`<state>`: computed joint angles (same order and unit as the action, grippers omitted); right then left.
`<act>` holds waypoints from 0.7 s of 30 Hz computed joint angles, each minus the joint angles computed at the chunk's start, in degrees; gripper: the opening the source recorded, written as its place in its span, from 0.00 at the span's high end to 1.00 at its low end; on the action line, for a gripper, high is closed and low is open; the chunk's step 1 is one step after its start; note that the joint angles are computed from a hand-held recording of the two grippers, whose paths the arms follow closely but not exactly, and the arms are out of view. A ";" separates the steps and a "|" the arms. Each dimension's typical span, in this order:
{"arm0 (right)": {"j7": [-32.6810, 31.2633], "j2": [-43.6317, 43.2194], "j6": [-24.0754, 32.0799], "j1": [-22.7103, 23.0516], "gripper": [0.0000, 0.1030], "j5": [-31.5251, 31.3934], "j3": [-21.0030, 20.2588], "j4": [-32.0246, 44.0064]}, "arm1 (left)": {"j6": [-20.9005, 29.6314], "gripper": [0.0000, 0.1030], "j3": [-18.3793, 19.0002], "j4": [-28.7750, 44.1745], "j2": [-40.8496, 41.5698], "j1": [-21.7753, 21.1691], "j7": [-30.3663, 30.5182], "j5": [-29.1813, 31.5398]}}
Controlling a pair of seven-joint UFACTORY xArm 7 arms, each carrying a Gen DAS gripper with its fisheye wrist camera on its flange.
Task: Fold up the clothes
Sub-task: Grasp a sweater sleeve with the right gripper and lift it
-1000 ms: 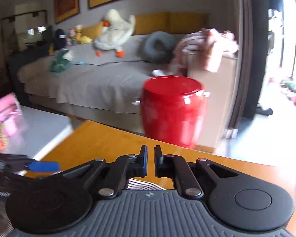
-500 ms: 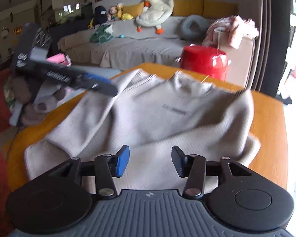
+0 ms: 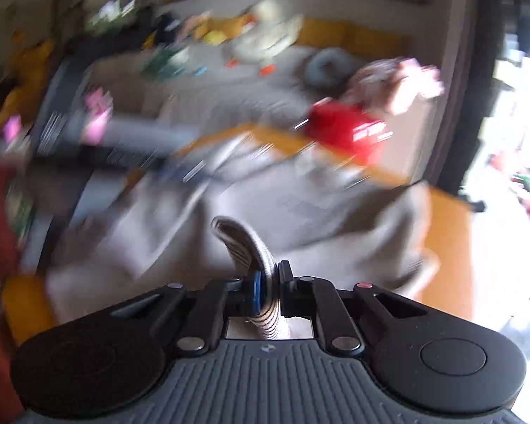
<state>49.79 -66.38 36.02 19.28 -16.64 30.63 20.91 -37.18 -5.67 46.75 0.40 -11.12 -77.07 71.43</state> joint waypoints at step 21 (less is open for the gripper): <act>1.44 3.69 -12.53 -29.65 0.97 -2.42 -4.07 11.83 | -7.69 0.00 0.49 0.62 3.50 2.59 -2.35 -0.57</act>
